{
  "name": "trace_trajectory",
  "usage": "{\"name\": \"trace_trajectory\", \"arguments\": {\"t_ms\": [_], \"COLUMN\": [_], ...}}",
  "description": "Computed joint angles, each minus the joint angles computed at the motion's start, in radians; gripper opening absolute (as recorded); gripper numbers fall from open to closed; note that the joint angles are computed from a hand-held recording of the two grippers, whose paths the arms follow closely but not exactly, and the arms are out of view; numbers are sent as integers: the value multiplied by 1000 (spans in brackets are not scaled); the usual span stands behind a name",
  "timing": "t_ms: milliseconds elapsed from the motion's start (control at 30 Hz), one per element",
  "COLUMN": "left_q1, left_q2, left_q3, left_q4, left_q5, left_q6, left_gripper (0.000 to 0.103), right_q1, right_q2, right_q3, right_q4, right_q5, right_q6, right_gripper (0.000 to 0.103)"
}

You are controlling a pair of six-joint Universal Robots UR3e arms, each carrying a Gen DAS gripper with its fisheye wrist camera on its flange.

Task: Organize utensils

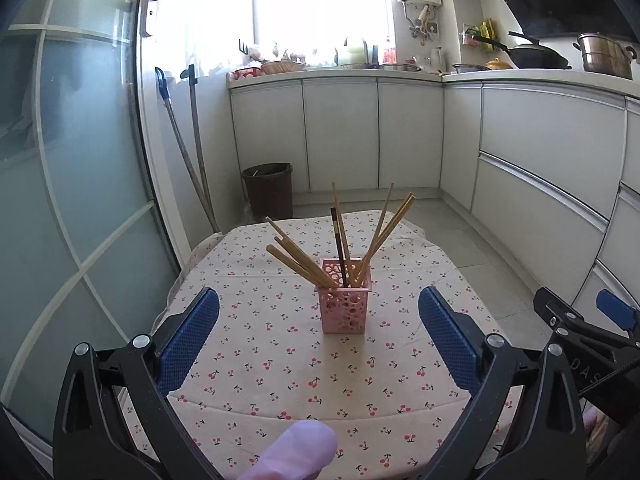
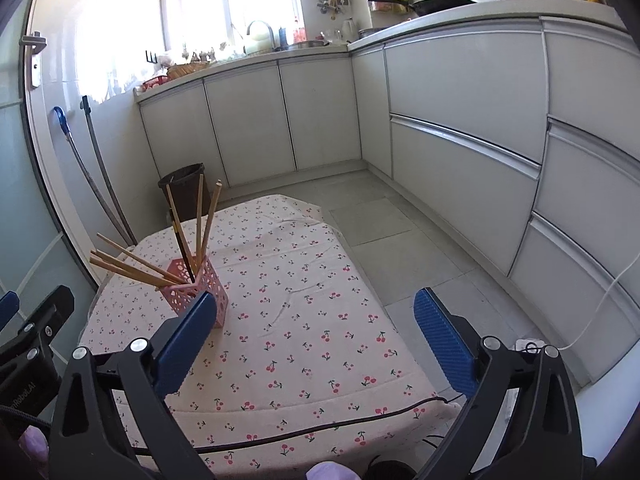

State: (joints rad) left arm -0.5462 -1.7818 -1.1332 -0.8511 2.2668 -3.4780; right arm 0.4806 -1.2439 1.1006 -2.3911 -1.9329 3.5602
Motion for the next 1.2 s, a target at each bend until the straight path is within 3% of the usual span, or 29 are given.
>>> {"name": "trace_trajectory", "arguments": {"t_ms": [133,433,1200], "left_q1": [-5,12,18], "left_q2": [-16,-22,-28], "left_q3": [14,20,23], "left_q4": [-16,-51,-57], "left_q5": [19,-40,-52], "left_q6": [-3,-2,-16], "left_gripper": [96,96,96], "right_q1": [12,16,7], "right_q2": [-1,16,3], "right_q3": [14,-2,19], "right_q4": [-8,18,37], "right_q5": [-56,-40,-13], "right_q6": [4,-11,13], "right_gripper": [96,96,96]}}
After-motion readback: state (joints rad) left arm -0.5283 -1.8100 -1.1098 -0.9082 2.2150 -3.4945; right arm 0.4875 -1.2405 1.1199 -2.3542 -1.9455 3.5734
